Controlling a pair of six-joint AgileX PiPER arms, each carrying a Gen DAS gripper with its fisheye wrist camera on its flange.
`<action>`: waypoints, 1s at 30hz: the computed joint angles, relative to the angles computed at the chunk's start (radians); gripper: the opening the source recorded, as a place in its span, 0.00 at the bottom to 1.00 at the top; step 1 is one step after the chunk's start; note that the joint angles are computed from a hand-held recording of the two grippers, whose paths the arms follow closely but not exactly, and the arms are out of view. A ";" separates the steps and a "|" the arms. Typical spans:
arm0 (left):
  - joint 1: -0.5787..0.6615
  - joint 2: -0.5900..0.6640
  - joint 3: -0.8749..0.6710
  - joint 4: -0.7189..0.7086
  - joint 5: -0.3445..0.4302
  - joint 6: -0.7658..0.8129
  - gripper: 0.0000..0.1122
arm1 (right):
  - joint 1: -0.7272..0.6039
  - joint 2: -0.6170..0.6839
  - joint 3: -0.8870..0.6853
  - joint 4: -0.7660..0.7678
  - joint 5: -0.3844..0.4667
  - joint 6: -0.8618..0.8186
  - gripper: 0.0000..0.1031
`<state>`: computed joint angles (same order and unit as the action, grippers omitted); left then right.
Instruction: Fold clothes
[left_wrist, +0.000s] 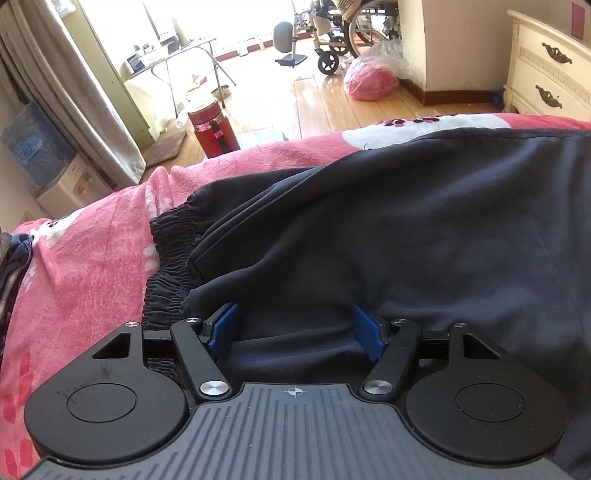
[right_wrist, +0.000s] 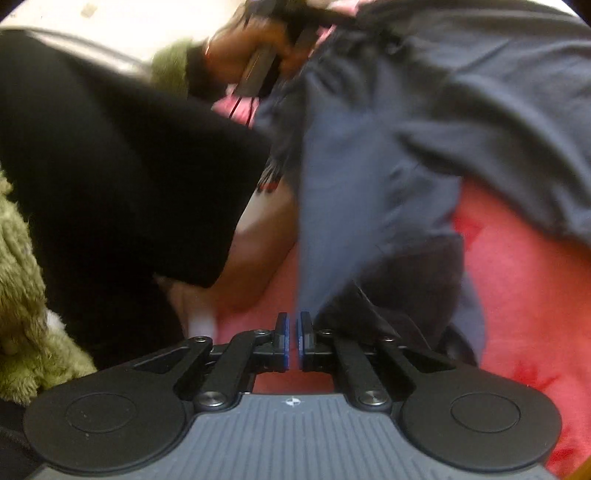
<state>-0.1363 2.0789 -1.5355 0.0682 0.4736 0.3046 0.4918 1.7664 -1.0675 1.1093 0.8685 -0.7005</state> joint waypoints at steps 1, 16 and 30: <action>0.000 0.000 0.000 0.001 0.000 -0.001 0.60 | -0.002 0.003 -0.008 0.001 0.019 -0.003 0.09; 0.108 -0.115 0.076 -0.344 -0.004 0.400 0.65 | -0.231 -0.181 0.069 0.073 0.108 -0.048 0.21; 0.149 0.250 -0.489 -0.355 0.086 0.408 0.71 | -0.452 -0.161 0.180 0.240 -0.468 0.156 0.45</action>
<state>0.0130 2.3290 -2.0242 -0.2871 0.5601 0.7122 0.0394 1.6056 -0.8874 1.3490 0.4003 -0.5441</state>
